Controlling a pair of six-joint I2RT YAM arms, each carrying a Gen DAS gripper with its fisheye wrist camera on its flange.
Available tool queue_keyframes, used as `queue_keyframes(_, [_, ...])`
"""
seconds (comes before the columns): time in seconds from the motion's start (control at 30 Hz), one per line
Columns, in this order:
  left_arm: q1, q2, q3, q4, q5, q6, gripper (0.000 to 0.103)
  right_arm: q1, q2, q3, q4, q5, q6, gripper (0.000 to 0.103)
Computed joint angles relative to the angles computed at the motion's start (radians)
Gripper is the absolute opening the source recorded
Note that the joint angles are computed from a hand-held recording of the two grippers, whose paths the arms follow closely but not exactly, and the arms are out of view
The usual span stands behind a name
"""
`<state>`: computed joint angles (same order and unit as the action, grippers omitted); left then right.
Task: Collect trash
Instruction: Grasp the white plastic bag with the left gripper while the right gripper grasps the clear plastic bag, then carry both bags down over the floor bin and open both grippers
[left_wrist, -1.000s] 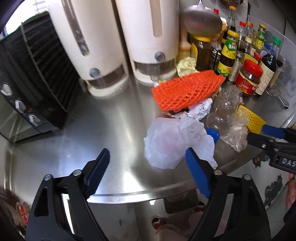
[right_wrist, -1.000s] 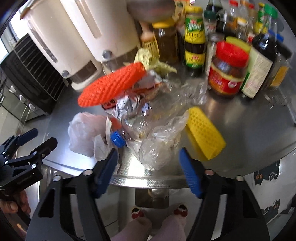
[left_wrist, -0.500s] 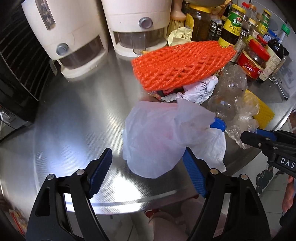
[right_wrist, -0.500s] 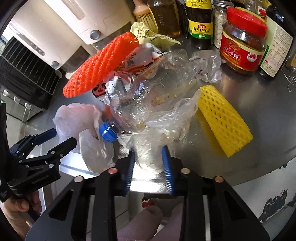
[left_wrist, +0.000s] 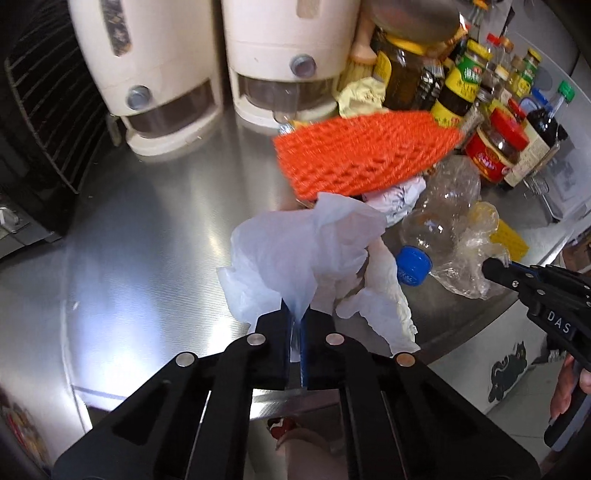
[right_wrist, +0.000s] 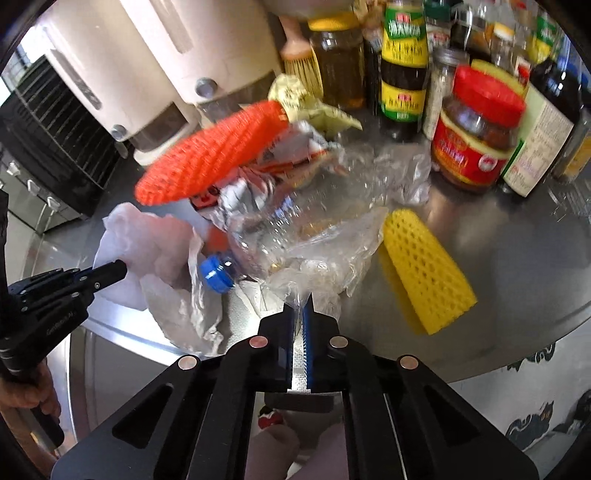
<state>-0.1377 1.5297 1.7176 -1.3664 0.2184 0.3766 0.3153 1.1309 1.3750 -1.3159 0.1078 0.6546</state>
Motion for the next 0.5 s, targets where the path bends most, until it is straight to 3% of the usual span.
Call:
queue_keyframes(0.27, [0.097,-0.087,0.066,-0.076,0.054,0.037,0.0,0.165,-0.049,0.094,-0.078,0.136,0.103,0.005])
queue_keyframes(0.5, [0.224,-0.175,0.096,-0.192,0.142,0.15,0.0,0.457,-0.055,0.168,-0.192,0.279,0.319,0.005])
